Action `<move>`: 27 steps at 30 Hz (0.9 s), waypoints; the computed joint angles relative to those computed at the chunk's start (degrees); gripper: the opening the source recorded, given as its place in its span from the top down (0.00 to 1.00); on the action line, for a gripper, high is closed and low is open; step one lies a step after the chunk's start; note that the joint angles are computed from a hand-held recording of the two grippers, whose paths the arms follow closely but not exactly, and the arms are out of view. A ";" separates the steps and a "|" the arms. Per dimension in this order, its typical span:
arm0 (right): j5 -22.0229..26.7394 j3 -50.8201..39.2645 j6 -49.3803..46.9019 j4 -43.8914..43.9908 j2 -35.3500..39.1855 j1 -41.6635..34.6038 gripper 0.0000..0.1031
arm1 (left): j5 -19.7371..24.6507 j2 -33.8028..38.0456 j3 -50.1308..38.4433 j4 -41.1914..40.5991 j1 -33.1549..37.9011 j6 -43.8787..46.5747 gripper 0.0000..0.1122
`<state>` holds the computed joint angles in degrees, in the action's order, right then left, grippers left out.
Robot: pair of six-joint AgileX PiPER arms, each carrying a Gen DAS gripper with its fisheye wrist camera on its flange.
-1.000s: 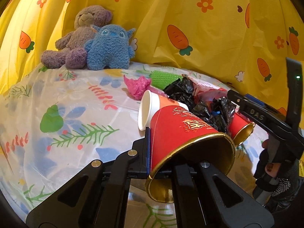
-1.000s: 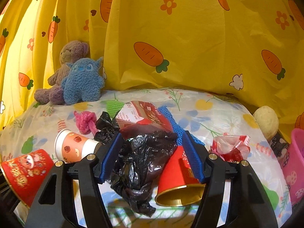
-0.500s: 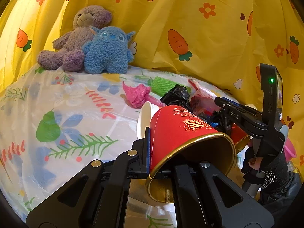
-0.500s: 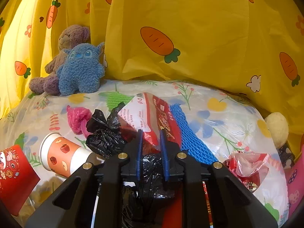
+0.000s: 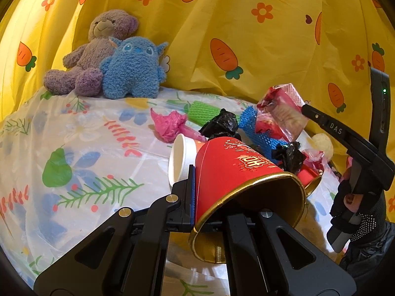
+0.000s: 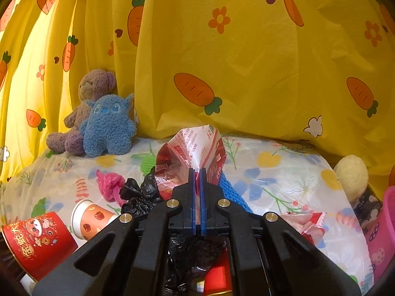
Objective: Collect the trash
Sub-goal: 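Grasp the large red paper cup with left tool while right tool grasps red wrapper, then carry the red cup with left tool while right tool carries the wrapper to bucket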
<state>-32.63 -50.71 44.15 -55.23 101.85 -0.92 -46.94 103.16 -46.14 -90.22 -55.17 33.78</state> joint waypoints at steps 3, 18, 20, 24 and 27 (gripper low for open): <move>-2.03 0.33 2.79 -1.81 -1.26 -2.50 0.97 | -0.25 0.31 -1.54 -0.56 -0.38 1.85 1.00; -13.03 2.27 12.62 -11.20 -5.43 -19.56 0.98 | 1.58 5.01 -13.95 -3.10 -2.82 14.16 1.00; -14.52 2.72 12.94 -11.91 -5.78 -22.91 0.98 | 2.26 6.45 -17.44 -3.51 -3.40 17.21 1.00; -17.40 2.16 14.62 -13.94 -5.35 -30.41 0.98 | 4.89 10.43 -26.36 -4.90 -4.32 24.34 1.00; -18.93 0.70 16.47 -15.64 -4.12 -35.67 0.98 | 8.00 14.29 -34.60 -6.85 -4.73 30.51 1.00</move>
